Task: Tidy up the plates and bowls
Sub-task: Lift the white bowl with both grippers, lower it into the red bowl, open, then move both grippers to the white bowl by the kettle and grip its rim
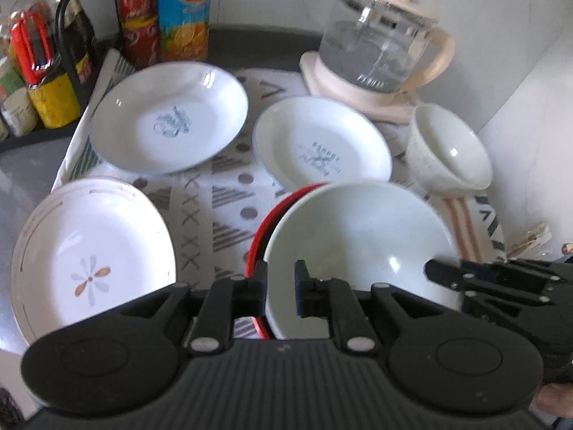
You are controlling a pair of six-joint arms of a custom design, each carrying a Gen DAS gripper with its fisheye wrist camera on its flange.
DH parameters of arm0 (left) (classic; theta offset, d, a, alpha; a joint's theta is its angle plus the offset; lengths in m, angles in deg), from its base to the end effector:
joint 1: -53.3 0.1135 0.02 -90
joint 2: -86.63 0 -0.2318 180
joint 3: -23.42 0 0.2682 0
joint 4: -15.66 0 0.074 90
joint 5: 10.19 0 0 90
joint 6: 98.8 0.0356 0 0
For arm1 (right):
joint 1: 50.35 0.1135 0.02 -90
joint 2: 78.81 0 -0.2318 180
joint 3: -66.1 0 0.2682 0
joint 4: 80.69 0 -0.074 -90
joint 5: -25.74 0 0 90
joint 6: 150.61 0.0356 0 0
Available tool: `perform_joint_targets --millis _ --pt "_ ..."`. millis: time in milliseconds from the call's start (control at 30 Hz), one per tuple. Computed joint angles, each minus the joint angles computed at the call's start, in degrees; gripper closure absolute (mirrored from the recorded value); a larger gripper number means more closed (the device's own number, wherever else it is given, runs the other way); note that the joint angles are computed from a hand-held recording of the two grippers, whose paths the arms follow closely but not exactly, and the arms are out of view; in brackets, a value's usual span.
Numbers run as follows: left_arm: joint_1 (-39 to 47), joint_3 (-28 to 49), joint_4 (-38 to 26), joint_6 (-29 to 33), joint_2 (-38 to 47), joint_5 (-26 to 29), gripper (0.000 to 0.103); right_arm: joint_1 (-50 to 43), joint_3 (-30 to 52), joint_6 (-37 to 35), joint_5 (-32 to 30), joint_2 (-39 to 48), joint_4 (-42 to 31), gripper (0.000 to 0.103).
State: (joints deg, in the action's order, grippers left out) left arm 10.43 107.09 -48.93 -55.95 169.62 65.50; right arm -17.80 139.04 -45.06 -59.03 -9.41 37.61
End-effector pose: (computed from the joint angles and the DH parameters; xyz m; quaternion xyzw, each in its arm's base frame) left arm 0.2314 -0.2028 0.2493 -0.0642 0.9649 -0.0726 0.2442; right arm 0.2242 0.1392 0.2541 -0.1296 0.9519 0.0716 0.2681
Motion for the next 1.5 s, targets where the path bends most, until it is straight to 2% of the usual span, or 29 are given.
perform_joint_targets --millis 100,167,200,233,267,333,433,567,667,1000,1033,1267,1400,1500 --pt "0.12 0.89 -0.65 0.05 0.02 -0.71 0.086 -0.42 0.89 -0.54 -1.41 0.41 -0.14 0.092" --pt "0.26 1.32 -0.74 -0.12 -0.13 -1.03 0.08 -0.77 1.31 -0.36 -1.87 -0.44 -0.11 0.083" --pt "0.24 1.64 -0.69 -0.05 -0.08 -1.32 0.071 -1.07 1.47 -0.37 -2.09 -1.0 -0.1 0.077" --pt "0.17 2.01 -0.56 0.12 -0.01 -1.83 0.06 -1.52 1.47 -0.31 -2.57 -1.61 0.09 0.065" --pt "0.04 2.63 -0.56 0.33 0.3 -2.45 0.055 -2.18 1.14 -0.22 -3.28 -2.56 0.63 0.055" --pt "-0.08 3.71 0.08 1.37 0.99 -3.29 0.042 -3.14 0.38 -0.1 -3.51 -4.11 1.77 0.051" --pt "0.25 6.02 1.19 3.38 3.01 -2.95 0.035 -5.07 -0.02 0.57 -2.86 -5.28 1.97 0.042" --pt "0.73 9.33 2.77 6.21 6.01 -2.25 0.035 -8.49 -1.24 1.96 -2.13 -7.32 3.16 0.023" --pt "0.88 12.35 3.59 8.83 8.69 -1.82 0.035 -10.72 -1.53 2.2 -1.41 -7.93 3.3 0.017" --pt "1.7 21.29 6.8 15.61 17.83 1.45 0.035 -16.54 -3.38 4.12 0.06 -10.22 5.09 0.004" --pt "1.75 22.34 6.84 16.04 18.83 1.71 0.035 -17.26 -3.53 4.26 -0.18 -10.27 5.41 0.0" --pt "2.22 29.49 7.48 18.47 25.63 4.14 0.034 -22.34 -3.64 5.07 -3.1 -8.61 6.45 0.0" --pt "2.47 34.21 7.54 20.93 29.97 5.54 0.02 -24.05 -3.8 5.81 -3.47 -7.7 7.46 0.0" --pt "2.82 38.58 6.34 21.22 33.47 6.65 0.019 -25.39 -3.71 5.85 -3.85 -6.6 8.43 0.0"
